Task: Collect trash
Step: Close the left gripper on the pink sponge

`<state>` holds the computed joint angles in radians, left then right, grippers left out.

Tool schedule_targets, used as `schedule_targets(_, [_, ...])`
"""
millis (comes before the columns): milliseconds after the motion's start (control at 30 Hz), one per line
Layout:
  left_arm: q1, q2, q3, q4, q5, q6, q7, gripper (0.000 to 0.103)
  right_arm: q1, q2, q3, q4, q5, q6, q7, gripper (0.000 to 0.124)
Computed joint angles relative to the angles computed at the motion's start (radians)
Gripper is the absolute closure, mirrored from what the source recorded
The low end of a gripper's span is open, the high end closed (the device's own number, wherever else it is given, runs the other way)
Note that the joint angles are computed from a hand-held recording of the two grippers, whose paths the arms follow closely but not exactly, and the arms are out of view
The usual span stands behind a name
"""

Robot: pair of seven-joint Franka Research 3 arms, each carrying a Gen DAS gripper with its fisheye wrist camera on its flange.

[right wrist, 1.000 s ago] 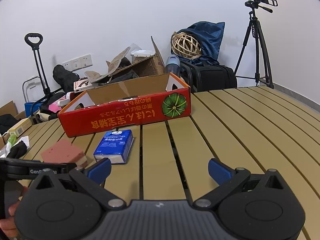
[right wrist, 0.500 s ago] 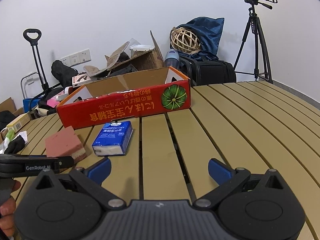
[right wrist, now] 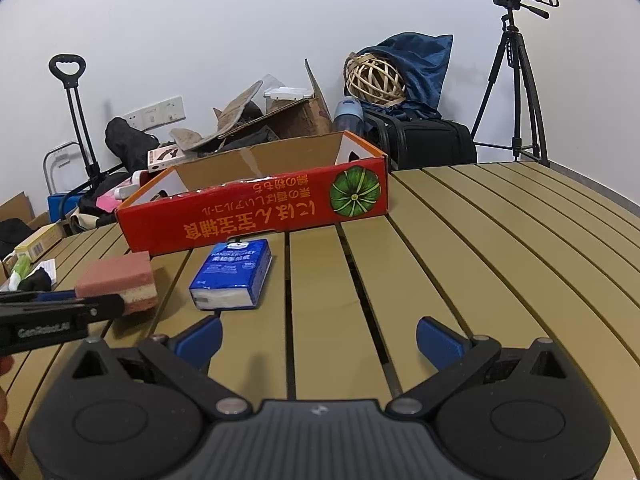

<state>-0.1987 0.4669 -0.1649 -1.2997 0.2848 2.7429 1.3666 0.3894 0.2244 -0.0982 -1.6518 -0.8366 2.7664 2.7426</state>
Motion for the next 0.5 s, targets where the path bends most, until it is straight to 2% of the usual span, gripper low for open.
schedule_targets(133, [0.01,-0.044,0.008,-0.049,0.023,-0.013,0.025,0.054,0.003,0.002,-0.002,0.003,-0.004,0.002,0.004,0.021])
schedule_targets(233, [0.057,-0.063,-0.035,-0.059,-0.048,-0.078,0.112,0.053,0.002,0.0,-0.004,0.001,-0.007,0.003,0.014,0.021])
schedule_targets(300, [0.07,-0.071,-0.043,-0.061,-0.089,-0.106,0.135,0.036,0.003,-0.003,-0.004,-0.002,-0.008,0.003,0.023,0.021])
schedule_targets(333, [0.071,-0.078,-0.042,-0.072,-0.102,-0.095,0.131,0.018,0.002,-0.004,-0.004,-0.004,-0.009,0.004,0.025,0.021])
schedule_targets(367, [0.067,-0.085,-0.035,-0.083,-0.103,-0.076,0.117,0.005,0.002,-0.006,-0.003,-0.004,-0.012,0.006,0.028,0.021])
schedule_targets(433, [0.051,-0.092,-0.021,-0.091,-0.089,-0.046,0.079,0.0,0.002,-0.008,0.0,-0.006,-0.016,0.008,0.028,0.021])
schedule_targets(500, [0.024,-0.07,-0.006,-0.049,-0.07,-0.073,0.026,0.0,0.002,-0.009,0.002,-0.008,-0.019,0.008,0.023,0.021])
